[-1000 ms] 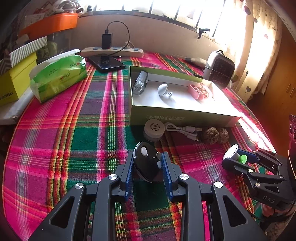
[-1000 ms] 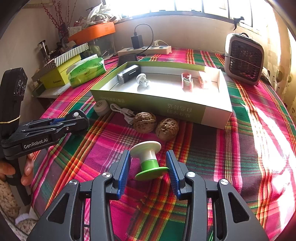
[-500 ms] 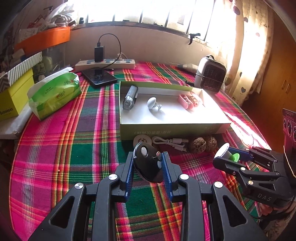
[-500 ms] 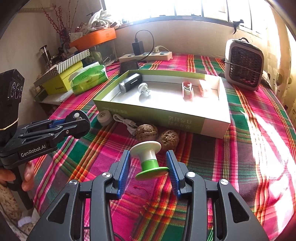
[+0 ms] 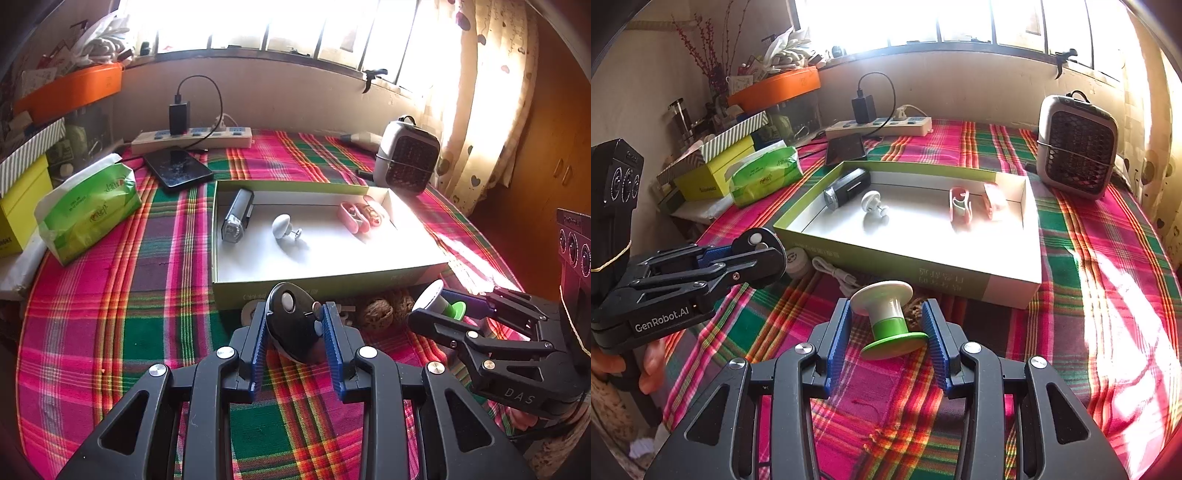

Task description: Organize objects

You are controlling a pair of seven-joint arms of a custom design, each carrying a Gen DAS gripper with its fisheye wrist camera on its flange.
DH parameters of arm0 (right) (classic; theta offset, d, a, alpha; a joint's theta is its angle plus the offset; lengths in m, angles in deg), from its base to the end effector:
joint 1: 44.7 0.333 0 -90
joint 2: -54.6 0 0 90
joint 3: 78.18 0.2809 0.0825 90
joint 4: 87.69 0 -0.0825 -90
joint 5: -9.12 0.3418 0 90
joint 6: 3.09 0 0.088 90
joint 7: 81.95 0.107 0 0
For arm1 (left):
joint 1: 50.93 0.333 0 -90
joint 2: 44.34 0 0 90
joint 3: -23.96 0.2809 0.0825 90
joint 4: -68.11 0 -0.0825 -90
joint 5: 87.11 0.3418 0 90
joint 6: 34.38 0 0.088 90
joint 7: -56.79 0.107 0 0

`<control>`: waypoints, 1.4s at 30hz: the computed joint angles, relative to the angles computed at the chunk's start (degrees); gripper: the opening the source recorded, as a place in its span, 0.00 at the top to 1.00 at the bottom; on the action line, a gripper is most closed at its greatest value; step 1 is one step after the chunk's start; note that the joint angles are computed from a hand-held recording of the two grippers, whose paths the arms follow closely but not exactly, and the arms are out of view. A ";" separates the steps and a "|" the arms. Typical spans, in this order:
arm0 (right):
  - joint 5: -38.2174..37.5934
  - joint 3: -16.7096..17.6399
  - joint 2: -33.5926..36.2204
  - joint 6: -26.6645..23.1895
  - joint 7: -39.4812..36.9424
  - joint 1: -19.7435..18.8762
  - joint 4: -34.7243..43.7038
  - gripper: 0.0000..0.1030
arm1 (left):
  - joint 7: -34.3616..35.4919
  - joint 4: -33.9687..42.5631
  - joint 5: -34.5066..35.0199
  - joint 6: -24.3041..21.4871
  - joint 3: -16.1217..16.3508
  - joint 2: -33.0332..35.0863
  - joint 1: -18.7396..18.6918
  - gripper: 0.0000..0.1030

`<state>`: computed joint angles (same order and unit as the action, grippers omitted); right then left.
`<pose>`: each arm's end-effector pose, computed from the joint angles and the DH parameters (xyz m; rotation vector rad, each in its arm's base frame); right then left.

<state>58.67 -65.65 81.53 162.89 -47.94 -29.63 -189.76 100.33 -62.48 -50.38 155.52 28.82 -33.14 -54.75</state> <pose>0.5944 0.2411 0.3480 -2.1057 1.0839 -0.2623 0.5347 -0.0544 0.3555 -1.9175 1.6619 -0.8947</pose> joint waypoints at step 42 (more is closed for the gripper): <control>-23.00 -7.06 23.11 -16.34 23.43 4.13 40.11 0.60 | 14.14 17.23 -11.86 -9.49 -19.98 12.38 17.46 0.74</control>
